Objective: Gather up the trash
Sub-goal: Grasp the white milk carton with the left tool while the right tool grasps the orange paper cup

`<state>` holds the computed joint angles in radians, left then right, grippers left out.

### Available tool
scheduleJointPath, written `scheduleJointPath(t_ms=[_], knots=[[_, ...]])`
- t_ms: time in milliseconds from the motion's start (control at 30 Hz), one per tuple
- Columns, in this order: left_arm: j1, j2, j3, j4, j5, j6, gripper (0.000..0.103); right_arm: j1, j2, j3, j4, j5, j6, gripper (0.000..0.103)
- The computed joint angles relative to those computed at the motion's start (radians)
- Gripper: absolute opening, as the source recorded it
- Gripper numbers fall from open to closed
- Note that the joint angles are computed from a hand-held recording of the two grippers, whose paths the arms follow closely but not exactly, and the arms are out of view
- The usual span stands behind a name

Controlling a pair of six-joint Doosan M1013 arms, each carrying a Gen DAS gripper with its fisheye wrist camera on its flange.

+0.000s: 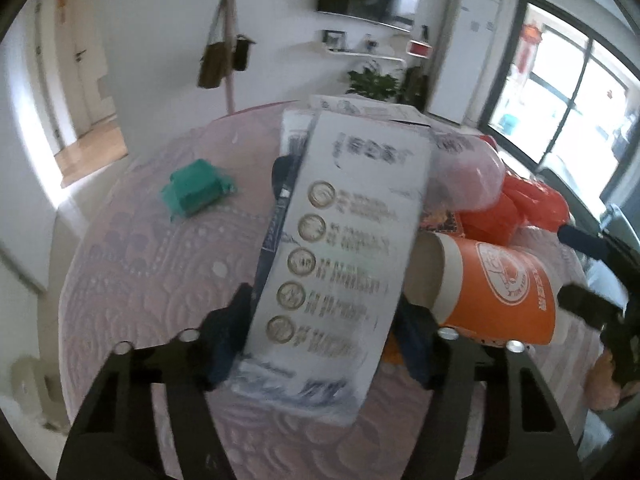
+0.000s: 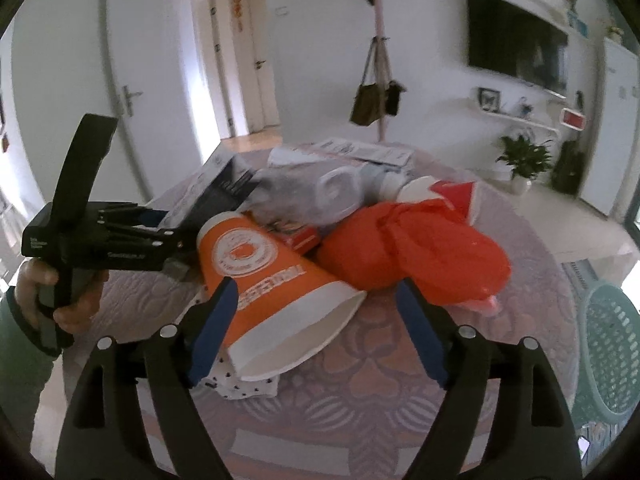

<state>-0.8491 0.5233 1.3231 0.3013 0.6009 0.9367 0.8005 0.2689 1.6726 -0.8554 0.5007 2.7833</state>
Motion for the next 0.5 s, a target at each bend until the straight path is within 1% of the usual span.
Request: scheduleJointPath(t_ms=[33, 67, 133, 200, 233, 267, 333, 400, 500], knots=[[-0.003, -0.007, 0.01, 0.01, -0.006, -0.035, 0.055, -0.002, 0.0, 0.0, 0.019, -0.009, -0.02, 0.079], [-0.007, -0.015, 0.021, 0.027, -0.012, -0.077, 0.055, -0.009, 0.001, -0.004, 0.064, -0.028, -0.07, 0.08], [-0.023, -0.033, 0.045, 0.114, -0.006, -0.206, 0.055, -0.015, 0.001, -0.009, 0.115, -0.041, -0.123, 0.084], [-0.039, -0.055, 0.073, 0.198, -0.016, -0.322, 0.054, -0.026, 0.006, -0.025, 0.21, -0.048, -0.233, 0.086], [-0.047, -0.066, 0.087, 0.237, -0.019, -0.378, 0.054, -0.029, 0.01, -0.032, 0.226, -0.045, -0.262, 0.087], [-0.056, -0.077, 0.098, 0.275, -0.013, -0.43, 0.054, -0.034, 0.017, -0.047, 0.275, -0.041, -0.329, 0.088], [-0.072, -0.095, 0.119, 0.341, -0.009, -0.51, 0.054, -0.044, 0.032, -0.074, 0.376, -0.029, -0.449, 0.088], [-0.077, -0.106, 0.13, 0.36, -0.006, -0.553, 0.054, -0.051, 0.046, -0.095, 0.46, -0.014, -0.53, 0.088], [-0.096, -0.116, 0.135, 0.428, 0.031, -0.61, 0.054, -0.066, 0.071, -0.118, 0.592, -0.002, -0.63, 0.088]])
